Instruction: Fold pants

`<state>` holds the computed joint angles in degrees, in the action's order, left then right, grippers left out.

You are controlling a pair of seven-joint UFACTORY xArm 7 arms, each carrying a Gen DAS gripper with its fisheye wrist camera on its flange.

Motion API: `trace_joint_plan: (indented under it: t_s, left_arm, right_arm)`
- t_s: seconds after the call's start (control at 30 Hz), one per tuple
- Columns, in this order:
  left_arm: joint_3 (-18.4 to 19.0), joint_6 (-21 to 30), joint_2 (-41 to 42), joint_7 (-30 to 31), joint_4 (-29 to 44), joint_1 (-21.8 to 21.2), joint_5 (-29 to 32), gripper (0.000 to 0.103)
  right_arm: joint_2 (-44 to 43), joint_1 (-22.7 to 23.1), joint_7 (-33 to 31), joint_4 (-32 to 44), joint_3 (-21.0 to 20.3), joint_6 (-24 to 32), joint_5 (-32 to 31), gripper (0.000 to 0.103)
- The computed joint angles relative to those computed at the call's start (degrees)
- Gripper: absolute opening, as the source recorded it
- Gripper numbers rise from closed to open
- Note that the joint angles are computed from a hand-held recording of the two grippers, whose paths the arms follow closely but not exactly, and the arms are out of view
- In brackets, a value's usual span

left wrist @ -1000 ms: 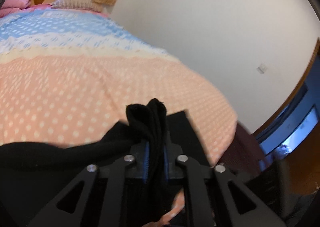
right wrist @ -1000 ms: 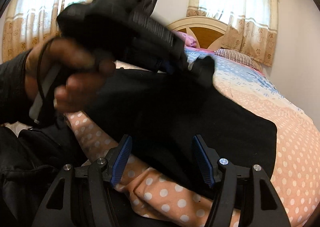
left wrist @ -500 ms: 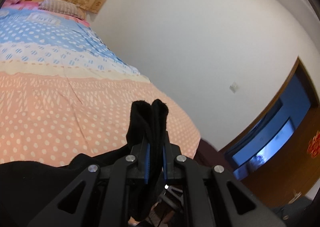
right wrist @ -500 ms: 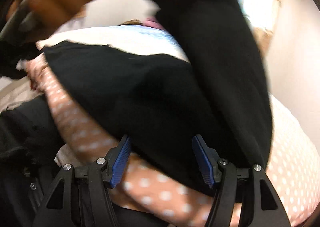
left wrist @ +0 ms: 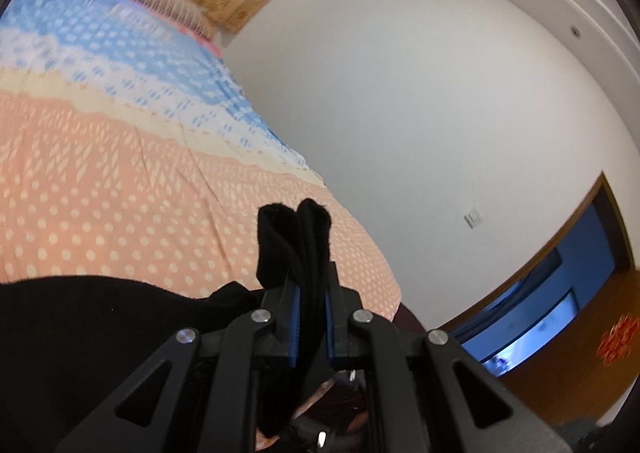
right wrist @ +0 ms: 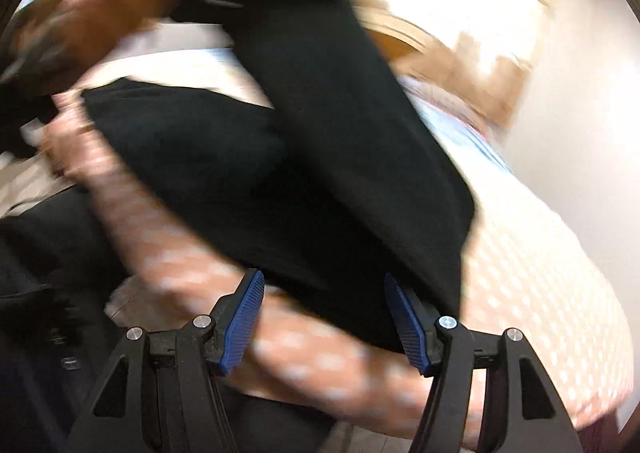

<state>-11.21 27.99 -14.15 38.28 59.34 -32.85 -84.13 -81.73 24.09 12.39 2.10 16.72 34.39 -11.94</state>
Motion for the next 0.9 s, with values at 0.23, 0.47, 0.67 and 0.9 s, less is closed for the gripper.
trace_joint_plan:
  t_s: [0.23, 0.47, 0.67, 0.9]
  left_arm:
    - [-0.7, 3.0, 2.0, -3.2, 6.7, -0.5, 7.6, 0.010]
    - [0.3, 5.0, 3.2, -1.9, 8.9, -0.7, 6.2, 0.010]
    - [-1.0, 4.7, 5.6, -2.5, 8.0, -0.4, 4.5, 0.010]
    - [-0.3, 5.8, 2.3, 1.4, 4.8, 0.3, 0.4, 0.010]
  right_arm:
    - [15.5, -6.4, 4.4, 4.3, 10.2, -19.3, -5.8, 0.069]
    - [15.1, -23.3, 16.5, 6.8, 13.4, -16.4, -5.4, 0.072]
    - [12.3, -28.3, 25.8, 8.3, 19.3, 0.1, -8.7, 0.072]
    - [8.7, -13.7, 23.1, 6.4, 15.6, 7.0, -11.9, 0.077]
